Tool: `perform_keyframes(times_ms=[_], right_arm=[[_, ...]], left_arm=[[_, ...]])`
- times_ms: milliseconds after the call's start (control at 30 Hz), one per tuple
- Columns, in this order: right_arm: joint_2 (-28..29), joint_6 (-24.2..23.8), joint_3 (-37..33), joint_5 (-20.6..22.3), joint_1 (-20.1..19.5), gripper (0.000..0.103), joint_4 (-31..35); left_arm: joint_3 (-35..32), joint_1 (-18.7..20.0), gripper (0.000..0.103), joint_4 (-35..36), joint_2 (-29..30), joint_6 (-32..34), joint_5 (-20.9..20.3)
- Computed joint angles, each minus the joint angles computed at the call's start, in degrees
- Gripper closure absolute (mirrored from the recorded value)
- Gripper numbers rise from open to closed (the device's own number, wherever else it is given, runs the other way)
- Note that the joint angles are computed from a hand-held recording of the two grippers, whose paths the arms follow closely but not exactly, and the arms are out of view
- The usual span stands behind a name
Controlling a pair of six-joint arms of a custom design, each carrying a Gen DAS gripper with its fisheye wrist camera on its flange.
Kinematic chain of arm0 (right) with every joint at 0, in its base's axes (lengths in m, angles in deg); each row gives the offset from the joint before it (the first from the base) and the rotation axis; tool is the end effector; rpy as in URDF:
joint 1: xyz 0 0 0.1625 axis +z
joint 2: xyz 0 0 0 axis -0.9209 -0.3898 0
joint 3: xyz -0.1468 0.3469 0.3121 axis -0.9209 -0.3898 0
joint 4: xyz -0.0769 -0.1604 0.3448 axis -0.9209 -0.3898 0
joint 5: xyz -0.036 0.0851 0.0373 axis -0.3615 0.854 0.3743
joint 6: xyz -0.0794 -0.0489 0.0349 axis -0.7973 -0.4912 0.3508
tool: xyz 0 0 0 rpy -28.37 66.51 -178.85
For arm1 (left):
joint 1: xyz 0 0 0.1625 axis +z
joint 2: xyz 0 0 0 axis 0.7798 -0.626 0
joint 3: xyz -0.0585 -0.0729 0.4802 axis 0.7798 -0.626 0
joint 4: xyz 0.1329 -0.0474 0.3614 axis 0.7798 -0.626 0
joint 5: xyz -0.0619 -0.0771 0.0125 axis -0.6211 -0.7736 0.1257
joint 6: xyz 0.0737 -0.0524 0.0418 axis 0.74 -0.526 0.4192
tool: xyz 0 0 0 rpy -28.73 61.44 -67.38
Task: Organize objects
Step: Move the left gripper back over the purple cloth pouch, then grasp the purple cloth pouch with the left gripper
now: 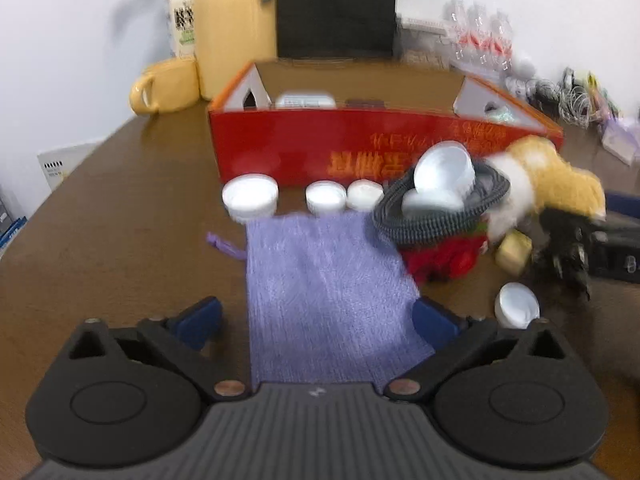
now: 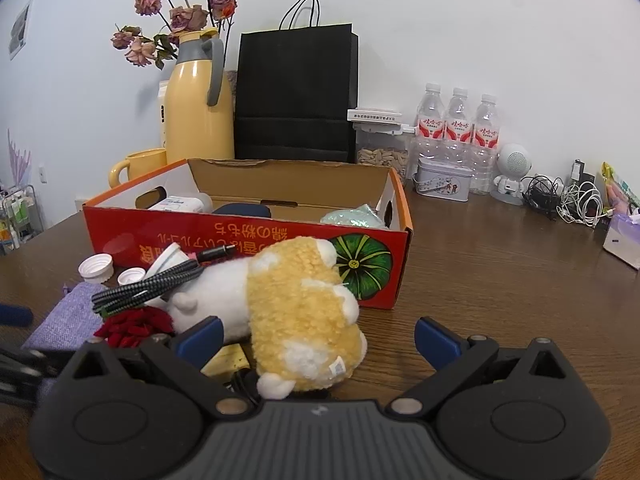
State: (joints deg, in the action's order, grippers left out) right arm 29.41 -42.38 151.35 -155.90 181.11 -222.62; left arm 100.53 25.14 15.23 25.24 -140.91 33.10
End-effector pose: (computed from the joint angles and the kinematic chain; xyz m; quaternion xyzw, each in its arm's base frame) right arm 0.3455 -0.6158 -0.0392 0.1862 -0.7904 0.4723 0.3428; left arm 0.0391 -0.6285 0.2528 0.2462 0.8562 -0.3312 0.3109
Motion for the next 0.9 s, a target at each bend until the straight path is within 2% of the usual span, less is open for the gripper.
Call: perform_keyframes(times_ms=[100, 233, 367, 533, 600, 667, 733, 800, 833, 867, 900], right_arm=[[-0.2, 0.4, 0.3, 0.6, -0.2, 0.001, -0.3], [-0.4, 1.3, 0.5, 0.8, -0.4, 0.001, 0.5], [-0.4, 1.3, 0.9, 1.4, -0.5, 0.001, -0.3], [-0.5, 1.4, 0.9, 1.2, -0.4, 0.001, -0.4], [-0.5, 1.6, 0.9, 1.1, -0.4, 0.001, -0.3], [-0.5, 1.9, 0.9, 1.0, -0.5, 0.001, -0.2], [-0.5, 1.8, 1.0, 1.0, -0.4, 0.003, -0.1], [-0.6, 1.8, 1.1, 1.2, -0.4, 0.013, 0.7], [-0.7, 2.0, 1.0, 1.1, -0.4, 0.022, 1.6], [-0.9, 2.4, 1.0, 1.1, -0.4, 0.040, 2.9], [-1.0, 2.7, 1.0, 1.1, -0.5, 0.051, 3.9]], left_arm=[[-0.8, -0.2, 0.000, 0.9, 0.5, -0.4, -0.3], [0.1, 0.3, 0.003, -0.2, 0.1, 1.2, 1.3], [3.7, 0.4, 0.037, -2.7, -2.0, 3.6, 4.5], [7.1, 0.5, 0.066, -5.4, -3.6, 4.8, 7.1], [7.5, 0.8, 0.084, -5.1, -4.0, 4.5, 8.4], [7.3, 1.4, 0.090, -4.0, -4.4, 3.7, 9.9], [6.9, 2.0, 0.091, -2.9, -4.8, 3.0, 11.1], [6.9, 2.4, 0.091, -3.1, -5.8, 2.7, 11.9], [6.8, 2.6, 0.091, -3.2, -6.1, 2.6, 12.1], [6.8, 2.7, 0.091, -3.2, -6.4, 2.5, 12.3], [6.8, 2.9, 0.091, -3.3, -6.7, 2.4, 12.6]])
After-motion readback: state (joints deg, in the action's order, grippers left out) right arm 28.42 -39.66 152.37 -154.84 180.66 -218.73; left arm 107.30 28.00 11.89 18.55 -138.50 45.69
